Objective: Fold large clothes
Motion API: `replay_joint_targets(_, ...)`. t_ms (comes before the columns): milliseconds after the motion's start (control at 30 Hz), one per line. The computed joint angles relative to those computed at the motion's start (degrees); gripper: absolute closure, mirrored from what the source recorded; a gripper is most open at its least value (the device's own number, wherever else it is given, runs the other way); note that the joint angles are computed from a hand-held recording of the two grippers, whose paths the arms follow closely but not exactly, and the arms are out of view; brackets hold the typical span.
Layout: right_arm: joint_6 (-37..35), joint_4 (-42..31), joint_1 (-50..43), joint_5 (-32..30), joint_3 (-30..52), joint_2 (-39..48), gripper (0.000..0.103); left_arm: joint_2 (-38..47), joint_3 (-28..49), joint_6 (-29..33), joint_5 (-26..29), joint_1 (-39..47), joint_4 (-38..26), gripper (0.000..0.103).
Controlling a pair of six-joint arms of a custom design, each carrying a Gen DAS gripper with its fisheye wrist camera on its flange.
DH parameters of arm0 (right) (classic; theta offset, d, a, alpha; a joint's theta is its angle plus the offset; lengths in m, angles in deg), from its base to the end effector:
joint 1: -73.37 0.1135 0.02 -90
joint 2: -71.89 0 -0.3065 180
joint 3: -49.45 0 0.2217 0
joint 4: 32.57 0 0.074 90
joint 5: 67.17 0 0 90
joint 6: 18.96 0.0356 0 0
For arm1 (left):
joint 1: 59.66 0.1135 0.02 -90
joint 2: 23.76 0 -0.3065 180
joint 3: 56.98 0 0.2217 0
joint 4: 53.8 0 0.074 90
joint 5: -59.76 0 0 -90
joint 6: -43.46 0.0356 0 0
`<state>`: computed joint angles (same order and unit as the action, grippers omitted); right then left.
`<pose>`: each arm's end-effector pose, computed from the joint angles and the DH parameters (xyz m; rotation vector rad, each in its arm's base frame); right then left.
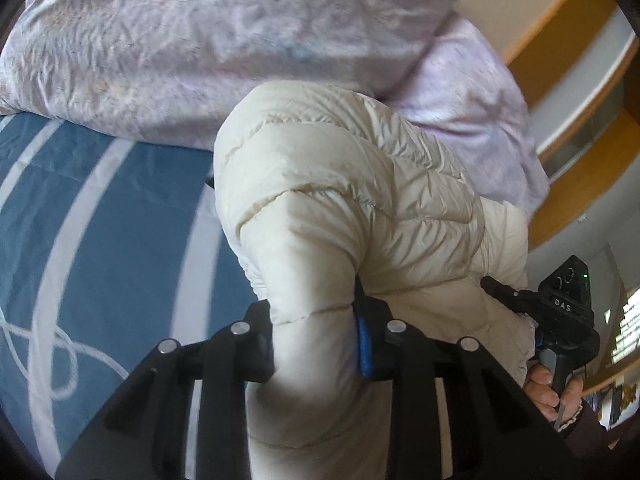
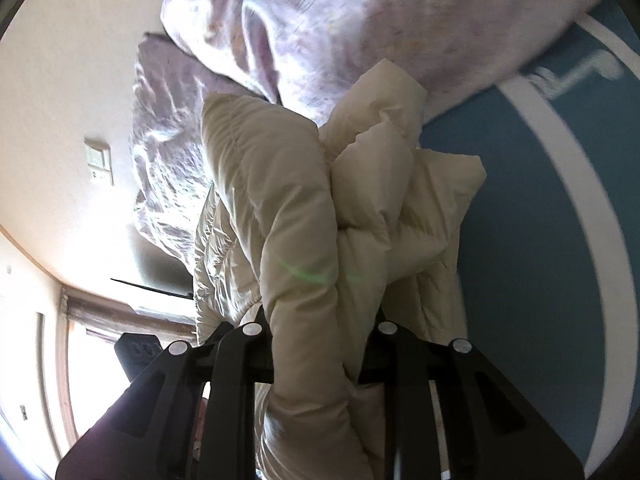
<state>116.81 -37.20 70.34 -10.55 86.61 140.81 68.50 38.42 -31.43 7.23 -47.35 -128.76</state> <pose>0.1825 0.0100 0.2213 0.6217 2.1991 1.0469 0.2834 0.0397 0.3348 0.2034 2.5814 -0.7539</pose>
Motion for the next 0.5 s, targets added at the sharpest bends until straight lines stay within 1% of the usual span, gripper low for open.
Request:
replay_joint_targets(133,-3.20,-1.84,1.24,1.96,2.45,3.59,0.081,2.00,0.01,-2.83,-2.41,-1.10,4.10,0.073)
replay_joint_targets(200,-4.82,-3.79,2.14,3.89,3.73,4.72,0.081,2.31,-1.37,-3.53,-4.21,-1.66,6.54,0.070)
replay_joint_targets(233,-6.05,-5.09,3.19,5.99,4.64,5.79,0.079,2.22,-2.22,-3.97,-5.55,-2.11,7.89,0.066)
replay_joint_targets(267,-7.21,-6.92,3.89,7.86,5.40,6.00,0.074,2.16,-2.86,-4.24,-6.44,-2.40,8.90,0.062)
replay_joint_targets(300,-7.89,-8.90,5.04,10.05,6.30,5.81,0.071,1.47,-4.04,-4.25,-7.82,-2.60,10.05,0.059)
replay_joint_targets(333,-8.88,-11.14,6.09,12.67,6.75,5.01,0.065,0.70,-4.94,-4.11,-9.34,-2.86,11.12,0.054)
replay_joint_targets(367,-8.83,-12.44,7.55,15.44,7.06,4.30,0.055,-0.18,-5.60,-3.86,-10.64,-3.15,11.81,0.050)
replay_joint_targets(400,-9.38,-14.82,8.37,18.56,7.04,2.32,0.051,-0.83,-6.00,-3.84,-11.73,-3.50,12.43,0.048)
replay_joint_targets(433,-9.74,-15.91,8.56,20.88,7.43,1.71,0.044,-1.62,-6.25,-3.34,-13.09,-3.51,12.97,0.044)
replay_joint_targets(467,-9.55,-17.25,9.35,23.53,7.50,0.14,0.042,-2.27,-6.32,-2.90,-14.50,-3.50,13.71,0.039)
replay_joint_targets(500,-9.61,-18.31,9.49,25.33,7.21,-1.87,0.042,-2.96,-6.34,-2.23,-15.43,-3.08,14.19,0.037)
